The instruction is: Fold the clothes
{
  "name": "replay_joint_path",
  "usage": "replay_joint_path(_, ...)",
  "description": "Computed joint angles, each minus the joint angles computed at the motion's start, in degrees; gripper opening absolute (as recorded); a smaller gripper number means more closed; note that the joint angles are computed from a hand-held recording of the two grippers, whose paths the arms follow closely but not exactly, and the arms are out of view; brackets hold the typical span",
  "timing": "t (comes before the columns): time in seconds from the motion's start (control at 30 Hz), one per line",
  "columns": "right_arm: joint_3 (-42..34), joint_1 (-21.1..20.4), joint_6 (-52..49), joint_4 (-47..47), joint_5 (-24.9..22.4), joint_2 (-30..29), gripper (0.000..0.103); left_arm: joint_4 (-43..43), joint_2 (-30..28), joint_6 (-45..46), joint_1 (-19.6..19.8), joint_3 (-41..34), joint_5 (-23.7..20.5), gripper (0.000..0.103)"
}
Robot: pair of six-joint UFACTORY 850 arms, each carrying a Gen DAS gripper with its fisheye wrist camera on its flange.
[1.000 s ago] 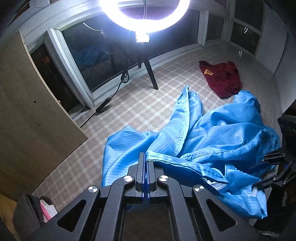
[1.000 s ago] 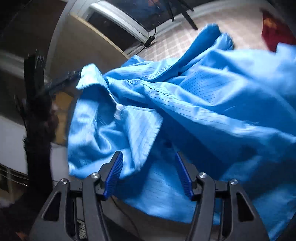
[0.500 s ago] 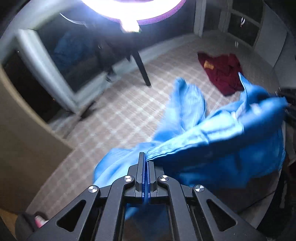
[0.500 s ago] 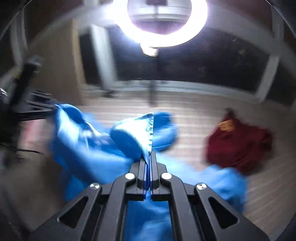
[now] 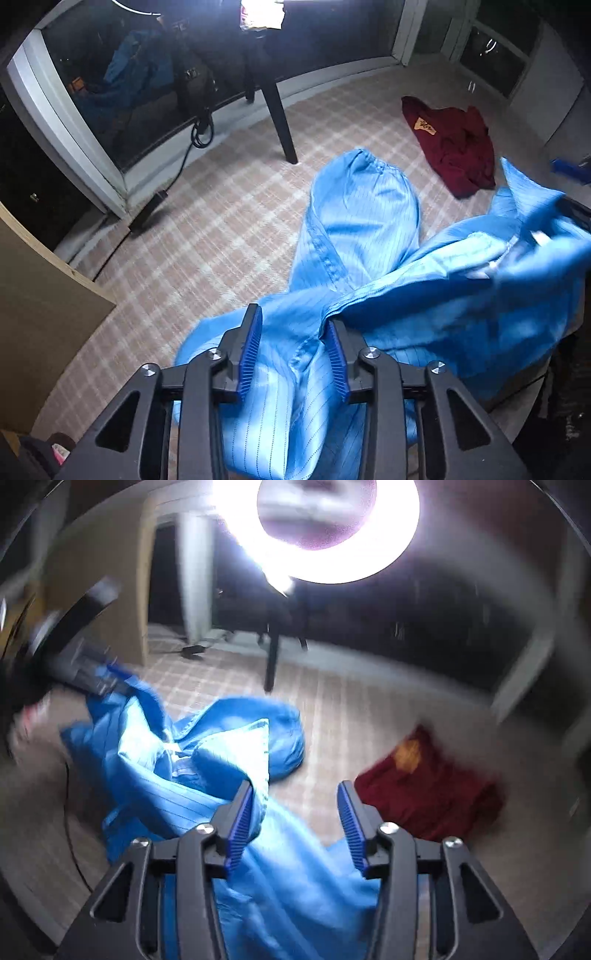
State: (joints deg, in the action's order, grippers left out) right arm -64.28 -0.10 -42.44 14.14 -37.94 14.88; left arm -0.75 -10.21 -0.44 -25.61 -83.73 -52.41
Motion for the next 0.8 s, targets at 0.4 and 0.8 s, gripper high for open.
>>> replay_joint_path(0.4,-0.6,-6.4,-10.7,12.8,-10.1,1.0,0.056,-0.2,6.2,-3.2,-0.1,4.9,0.7,0.038)
replay_joint_path(0.8,13.2,11.7,-8.4,-8.7,11.5,6.3,0.062,3.2,9.0,5.1,-6.6,7.5,3.0,0.039)
